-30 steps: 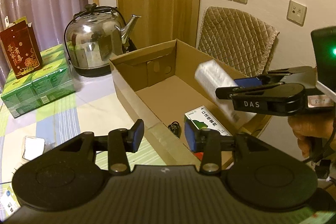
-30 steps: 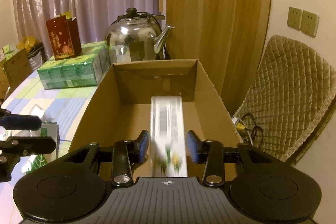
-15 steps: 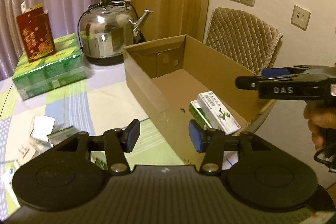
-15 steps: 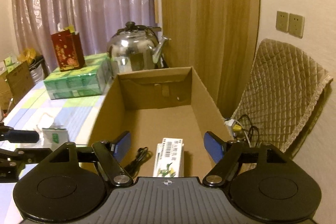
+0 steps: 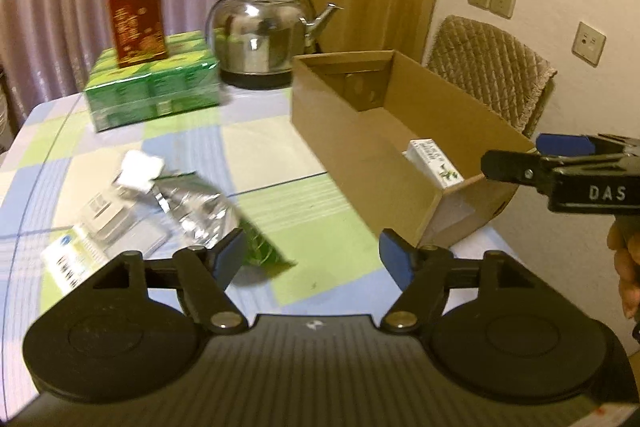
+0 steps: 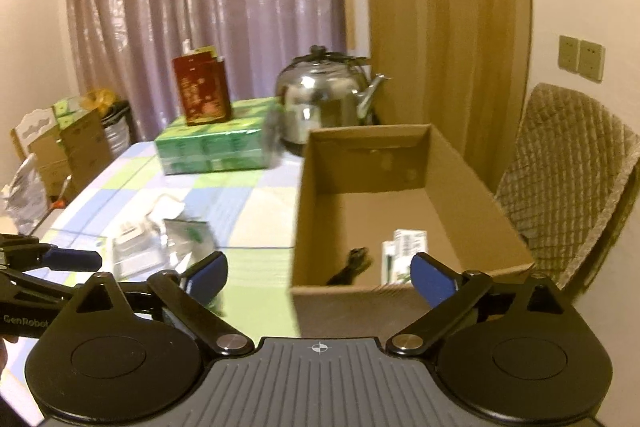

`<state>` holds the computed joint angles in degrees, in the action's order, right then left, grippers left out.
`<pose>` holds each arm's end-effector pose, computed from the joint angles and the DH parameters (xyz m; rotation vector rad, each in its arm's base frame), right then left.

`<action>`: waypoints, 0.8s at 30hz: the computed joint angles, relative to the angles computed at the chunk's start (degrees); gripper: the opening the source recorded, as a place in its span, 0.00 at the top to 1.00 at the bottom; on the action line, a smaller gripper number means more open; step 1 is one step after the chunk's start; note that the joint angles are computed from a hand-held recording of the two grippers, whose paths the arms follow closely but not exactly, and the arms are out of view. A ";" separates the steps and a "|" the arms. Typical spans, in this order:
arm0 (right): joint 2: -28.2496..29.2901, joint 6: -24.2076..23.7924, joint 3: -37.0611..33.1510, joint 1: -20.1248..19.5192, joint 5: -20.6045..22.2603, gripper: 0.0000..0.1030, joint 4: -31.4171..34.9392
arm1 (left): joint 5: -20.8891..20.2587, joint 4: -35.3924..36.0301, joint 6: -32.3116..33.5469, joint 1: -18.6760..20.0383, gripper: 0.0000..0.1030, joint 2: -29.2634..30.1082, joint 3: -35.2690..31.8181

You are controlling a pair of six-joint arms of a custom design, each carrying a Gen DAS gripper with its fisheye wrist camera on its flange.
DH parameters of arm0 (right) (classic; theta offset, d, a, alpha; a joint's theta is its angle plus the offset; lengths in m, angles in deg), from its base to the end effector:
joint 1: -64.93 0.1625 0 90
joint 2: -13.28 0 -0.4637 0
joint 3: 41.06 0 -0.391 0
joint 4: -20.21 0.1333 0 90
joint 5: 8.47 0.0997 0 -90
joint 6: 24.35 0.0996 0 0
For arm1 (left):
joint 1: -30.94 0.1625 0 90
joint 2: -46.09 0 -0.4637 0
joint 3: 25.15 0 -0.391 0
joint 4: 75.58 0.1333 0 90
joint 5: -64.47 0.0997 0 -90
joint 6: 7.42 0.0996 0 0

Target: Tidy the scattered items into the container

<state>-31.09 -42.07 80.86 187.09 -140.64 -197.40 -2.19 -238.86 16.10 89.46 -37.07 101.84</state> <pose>0.3417 -0.4187 0.1340 0.5876 -2.2345 1.1636 -0.0976 -0.4903 0.3215 1.1083 2.4440 -0.7409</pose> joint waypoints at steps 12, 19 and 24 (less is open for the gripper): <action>2.82 3.72 0.21 4.07 1.28 0.02 3.61 | 3.58 3.85 -2.16 2.86 0.05 -9.50 2.44; 4.19 6.08 0.67 5.28 1.79 0.02 6.79 | 7.86 6.32 -2.83 4.81 0.01 -13.81 3.05; 4.65 6.98 0.66 5.70 2.22 0.02 8.49 | 9.10 7.80 -2.96 6.46 0.01 -15.77 2.81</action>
